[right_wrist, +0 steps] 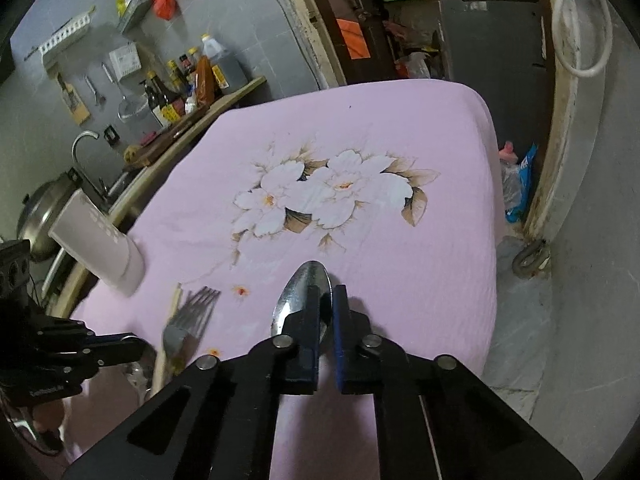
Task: Organize utensils
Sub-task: 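Lower the right tool onto the silver spoon and close on it, then lift the spoon with the right tool and drop it into the white caddy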
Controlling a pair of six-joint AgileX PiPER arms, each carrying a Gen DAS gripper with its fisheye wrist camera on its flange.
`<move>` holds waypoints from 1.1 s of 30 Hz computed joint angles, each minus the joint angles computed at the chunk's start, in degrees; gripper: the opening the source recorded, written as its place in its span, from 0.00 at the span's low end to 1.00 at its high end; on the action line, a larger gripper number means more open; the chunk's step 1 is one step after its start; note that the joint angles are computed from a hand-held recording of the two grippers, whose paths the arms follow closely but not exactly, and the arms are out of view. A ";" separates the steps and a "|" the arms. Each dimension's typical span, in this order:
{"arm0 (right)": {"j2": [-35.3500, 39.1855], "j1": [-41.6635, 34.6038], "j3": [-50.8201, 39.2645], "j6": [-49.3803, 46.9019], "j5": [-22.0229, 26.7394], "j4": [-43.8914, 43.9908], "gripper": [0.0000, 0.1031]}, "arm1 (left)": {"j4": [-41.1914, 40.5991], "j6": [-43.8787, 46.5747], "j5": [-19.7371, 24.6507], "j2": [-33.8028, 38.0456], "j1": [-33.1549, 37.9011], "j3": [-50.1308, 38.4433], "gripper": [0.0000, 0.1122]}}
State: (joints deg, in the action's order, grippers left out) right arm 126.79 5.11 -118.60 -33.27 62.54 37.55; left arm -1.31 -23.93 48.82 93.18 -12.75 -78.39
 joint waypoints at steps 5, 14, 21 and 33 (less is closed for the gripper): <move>-4.84 1.02 5.72 1.05 -3.25 -1.39 0.01 | 3.58 -1.88 2.01 -1.16 -1.38 -2.02 0.04; -21.42 4.44 23.82 7.23 -18.25 -6.77 0.01 | 15.01 -9.75 4.44 -6.33 -4.35 -4.13 0.04; -31.81 12.83 27.68 29.11 -27.53 -27.57 0.01 | 18.29 -6.85 4.06 -11.75 -2.41 -5.21 0.04; -25.37 38.23 2.74 73.66 -18.63 -76.27 0.01 | 0.44 21.10 6.98 -15.28 22.79 -19.15 0.04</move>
State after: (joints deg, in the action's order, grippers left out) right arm 101.43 43.34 -115.86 40.39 43.91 -38.72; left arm -0.88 -2.84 55.80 77.89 10.04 -97.54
